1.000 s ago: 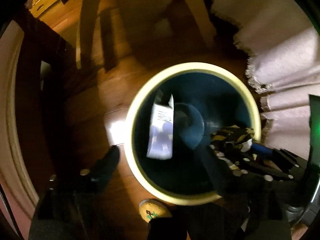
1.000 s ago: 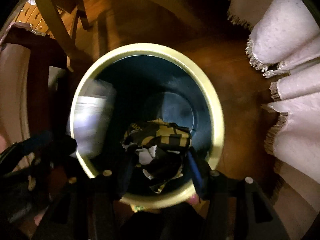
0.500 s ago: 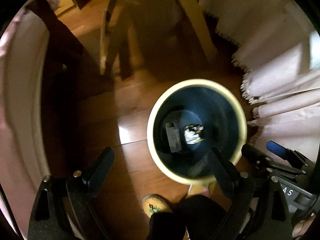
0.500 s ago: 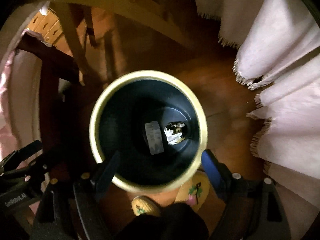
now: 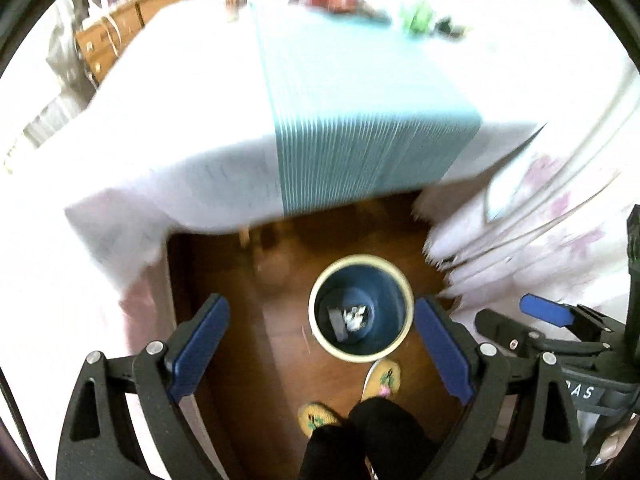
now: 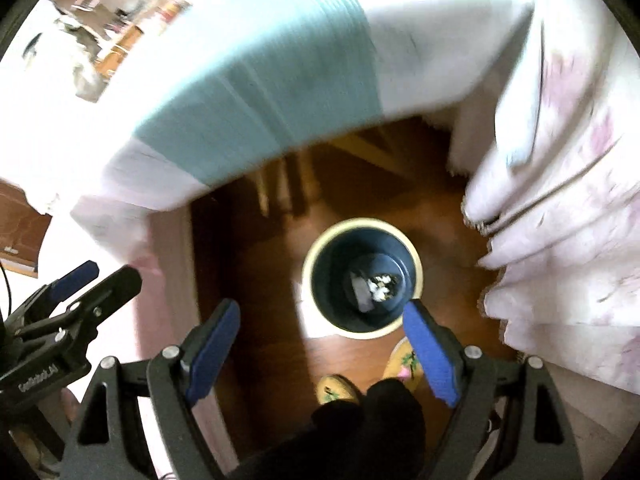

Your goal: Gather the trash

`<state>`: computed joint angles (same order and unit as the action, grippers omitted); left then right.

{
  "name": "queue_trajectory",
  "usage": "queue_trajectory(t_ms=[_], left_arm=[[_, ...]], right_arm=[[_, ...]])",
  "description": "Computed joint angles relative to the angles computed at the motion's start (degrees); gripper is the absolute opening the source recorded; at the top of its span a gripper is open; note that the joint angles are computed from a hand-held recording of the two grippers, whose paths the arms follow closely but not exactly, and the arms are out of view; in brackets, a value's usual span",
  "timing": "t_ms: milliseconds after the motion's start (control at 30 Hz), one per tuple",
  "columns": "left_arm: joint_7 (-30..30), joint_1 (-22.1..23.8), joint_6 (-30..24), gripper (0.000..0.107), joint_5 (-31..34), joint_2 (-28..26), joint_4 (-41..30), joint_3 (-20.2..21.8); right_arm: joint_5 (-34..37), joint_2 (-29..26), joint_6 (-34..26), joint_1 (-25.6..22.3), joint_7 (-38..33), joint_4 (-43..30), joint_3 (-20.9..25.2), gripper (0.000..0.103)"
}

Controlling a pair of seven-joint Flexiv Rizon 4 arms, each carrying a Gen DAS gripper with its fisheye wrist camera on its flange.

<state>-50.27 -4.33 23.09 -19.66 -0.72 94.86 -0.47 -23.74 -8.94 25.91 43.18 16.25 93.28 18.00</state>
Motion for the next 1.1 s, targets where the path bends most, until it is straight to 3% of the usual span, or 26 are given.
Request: queue_trajectory(t_ms=[167, 333, 467, 633, 833, 1100], left_arm=[[3.15, 2.28, -3.03, 0.093, -5.07, 0.31, -8.21, 0.84], [2.38, 4.39, -4.25, 0.093, -10.24, -1.88, -16.15, 0.95], [0.96, 5.47, -3.80, 0.093, -11.85, -4.58, -21.97, 0.18], [-2.07, 5.77, -2.48, 0.093, -10.29, -8.00, -28.83, -1.12], [-7.58, 5.08, -4.72, 0.093, -7.64, -14.19, -39.00, -3.26], [-15.02, 0.50, -13.03, 0.093, -1.72, -25.52, -57.42, -5.97]], right_arm=[[-7.34, -1.89, -10.62, 4.18, -4.56, -12.34, -0.65, 0.084], [-14.42, -6.35, -22.76, 9.81, -12.37, -26.10, -2.99, 0.084], [-16.57, -9.33, -27.54, 12.54, -18.40, -34.39, -5.79, 0.084], [-19.56, -10.67, -28.00, 13.66, -22.47, -38.37, -9.08, 0.084], [-22.36, -10.94, -27.88, 12.69, -25.84, -39.88, -11.60, 0.084], [-21.55, -6.34, -22.87, 5.21, -27.43, -34.09, -11.36, 0.084]])
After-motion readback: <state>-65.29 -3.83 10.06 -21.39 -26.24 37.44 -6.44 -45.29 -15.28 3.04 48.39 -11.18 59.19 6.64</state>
